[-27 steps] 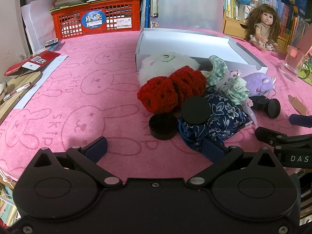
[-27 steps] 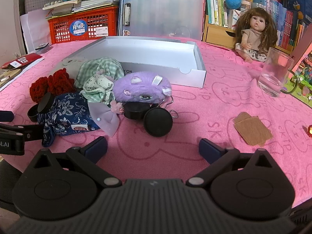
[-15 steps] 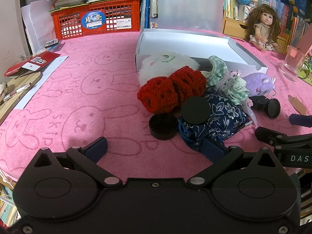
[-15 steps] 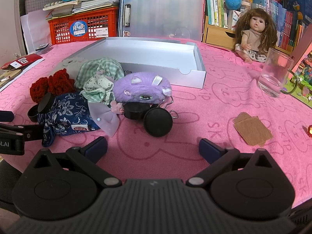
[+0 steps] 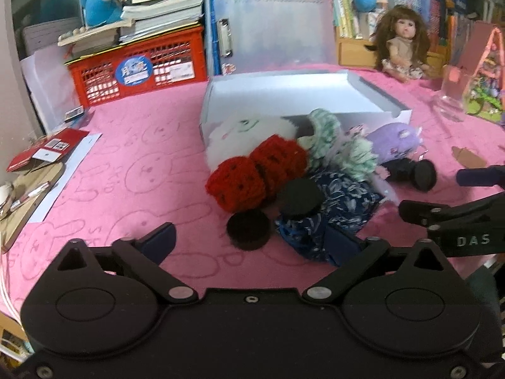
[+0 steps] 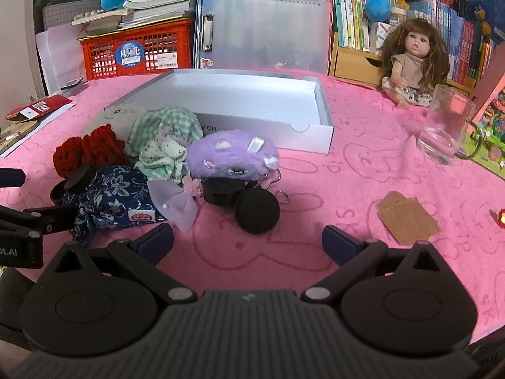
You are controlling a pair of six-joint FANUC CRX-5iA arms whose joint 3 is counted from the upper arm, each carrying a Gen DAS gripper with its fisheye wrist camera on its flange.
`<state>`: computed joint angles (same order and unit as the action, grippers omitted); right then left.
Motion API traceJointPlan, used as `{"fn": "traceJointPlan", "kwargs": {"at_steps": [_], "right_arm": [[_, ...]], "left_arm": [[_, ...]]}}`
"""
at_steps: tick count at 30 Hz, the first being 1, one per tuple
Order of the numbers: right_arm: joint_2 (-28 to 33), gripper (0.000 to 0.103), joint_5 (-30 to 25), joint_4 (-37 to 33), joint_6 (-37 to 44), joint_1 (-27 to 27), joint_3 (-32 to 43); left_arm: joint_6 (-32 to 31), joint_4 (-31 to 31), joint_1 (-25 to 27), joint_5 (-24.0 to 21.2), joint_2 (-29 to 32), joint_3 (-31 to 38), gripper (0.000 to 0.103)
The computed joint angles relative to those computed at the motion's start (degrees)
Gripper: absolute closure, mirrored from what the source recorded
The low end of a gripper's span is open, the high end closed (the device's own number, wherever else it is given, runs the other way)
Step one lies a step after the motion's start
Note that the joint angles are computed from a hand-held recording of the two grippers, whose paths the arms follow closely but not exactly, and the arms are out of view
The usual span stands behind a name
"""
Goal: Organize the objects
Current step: 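Close the left tool on a black disc while the right tool grasps another black disc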
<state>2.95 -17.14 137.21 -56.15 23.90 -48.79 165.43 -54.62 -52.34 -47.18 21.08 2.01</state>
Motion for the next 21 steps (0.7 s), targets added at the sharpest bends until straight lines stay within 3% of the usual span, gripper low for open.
{"fn": "traceJointPlan", "kwargs": {"at_steps": [12, 15, 21], "right_arm": [[-1.73, 0.003, -0.51, 7.18, -8.23, -3.16, -0.37], [-2.31, 0.004, -0.34, 10.33, -10.86, -4.24, -0.26], [-2.14, 0.011, -1.08, 8.07, -9.27, -3.51, -0.56]], "left_arm": [[0.12, 4.83, 3.92, 12.08, -4.7, -5.68, 0.051], [1.08, 4.49, 4.2, 13.81, -5.67, -6.52, 0.052], [3.96, 1.1, 2.94, 12.53, -5.85, -5.9, 0.052]]}}
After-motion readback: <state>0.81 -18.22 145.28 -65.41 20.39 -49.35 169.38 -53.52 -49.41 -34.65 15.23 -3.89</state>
